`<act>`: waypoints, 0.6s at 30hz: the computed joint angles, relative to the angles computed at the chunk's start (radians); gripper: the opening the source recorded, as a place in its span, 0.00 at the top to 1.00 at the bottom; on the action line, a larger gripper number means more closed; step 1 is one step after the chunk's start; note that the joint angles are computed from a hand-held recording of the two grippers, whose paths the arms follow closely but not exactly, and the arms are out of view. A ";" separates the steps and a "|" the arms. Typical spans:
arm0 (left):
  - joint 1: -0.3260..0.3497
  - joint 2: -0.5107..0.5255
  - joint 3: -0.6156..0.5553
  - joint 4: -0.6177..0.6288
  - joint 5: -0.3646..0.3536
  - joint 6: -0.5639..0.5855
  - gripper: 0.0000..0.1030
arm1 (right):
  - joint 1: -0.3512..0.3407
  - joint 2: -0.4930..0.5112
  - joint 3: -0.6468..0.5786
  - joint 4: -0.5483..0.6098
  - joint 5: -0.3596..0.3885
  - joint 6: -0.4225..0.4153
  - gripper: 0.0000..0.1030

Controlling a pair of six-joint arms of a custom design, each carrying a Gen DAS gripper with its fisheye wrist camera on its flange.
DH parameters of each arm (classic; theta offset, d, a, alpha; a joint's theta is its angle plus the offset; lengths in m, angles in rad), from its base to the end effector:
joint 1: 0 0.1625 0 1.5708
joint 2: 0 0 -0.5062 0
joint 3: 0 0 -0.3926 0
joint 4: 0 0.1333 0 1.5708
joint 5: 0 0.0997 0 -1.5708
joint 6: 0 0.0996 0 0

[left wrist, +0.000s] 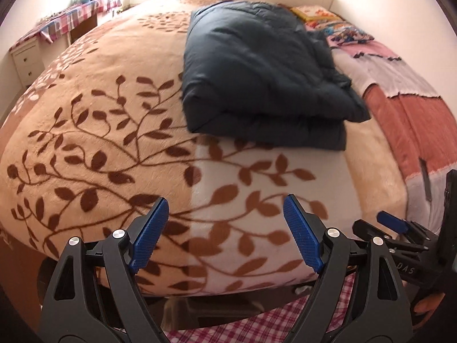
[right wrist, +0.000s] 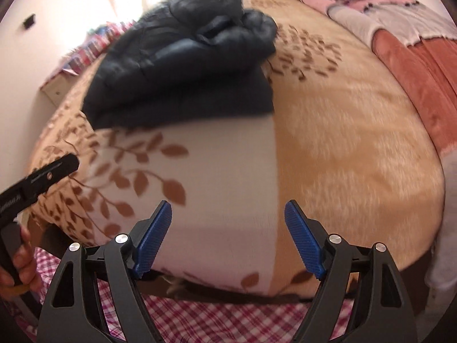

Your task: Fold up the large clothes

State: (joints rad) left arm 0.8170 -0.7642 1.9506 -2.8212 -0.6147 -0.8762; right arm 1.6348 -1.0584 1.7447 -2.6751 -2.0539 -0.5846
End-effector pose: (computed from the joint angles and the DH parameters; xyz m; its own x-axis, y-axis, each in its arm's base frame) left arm -0.2650 -0.5959 0.0979 -0.8168 -0.3308 -0.4727 0.0866 0.7397 -0.6673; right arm 0.1303 -0.6719 0.3148 -0.7148 -0.3936 0.5781 -0.5431 0.8332 -0.1042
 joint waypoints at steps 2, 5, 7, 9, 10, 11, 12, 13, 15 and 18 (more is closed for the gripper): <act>0.001 -0.005 -0.002 0.024 0.011 0.005 0.21 | 0.005 0.002 -0.002 0.018 -0.023 0.034 0.23; 0.004 -0.008 -0.018 0.055 0.010 0.038 0.21 | 0.027 0.009 0.008 -0.005 -0.067 0.029 0.23; 0.005 -0.007 -0.037 0.086 0.013 0.073 0.21 | 0.041 0.011 0.012 -0.012 -0.067 0.005 0.23; 0.007 -0.006 -0.060 0.124 0.017 0.088 0.21 | 0.059 0.022 0.023 -0.055 -0.088 -0.034 0.23; 0.009 -0.007 -0.071 0.139 0.010 0.092 0.21 | 0.065 0.027 0.025 -0.069 -0.100 -0.044 0.23; 0.012 -0.009 -0.084 0.162 0.001 0.088 0.21 | 0.073 0.034 0.025 -0.080 -0.114 -0.051 0.23; 0.013 -0.010 -0.094 0.181 -0.004 0.080 0.21 | 0.077 0.036 0.022 -0.072 -0.115 -0.048 0.23; 0.014 -0.014 -0.103 0.192 -0.012 0.074 0.21 | 0.081 0.039 0.017 -0.071 -0.117 -0.047 0.23; 0.015 -0.021 -0.112 0.183 -0.037 0.071 0.21 | 0.094 0.045 0.008 -0.102 -0.127 -0.053 0.23; 0.007 -0.022 -0.116 0.173 -0.038 0.071 0.21 | 0.106 0.049 -0.013 -0.117 -0.121 -0.036 0.23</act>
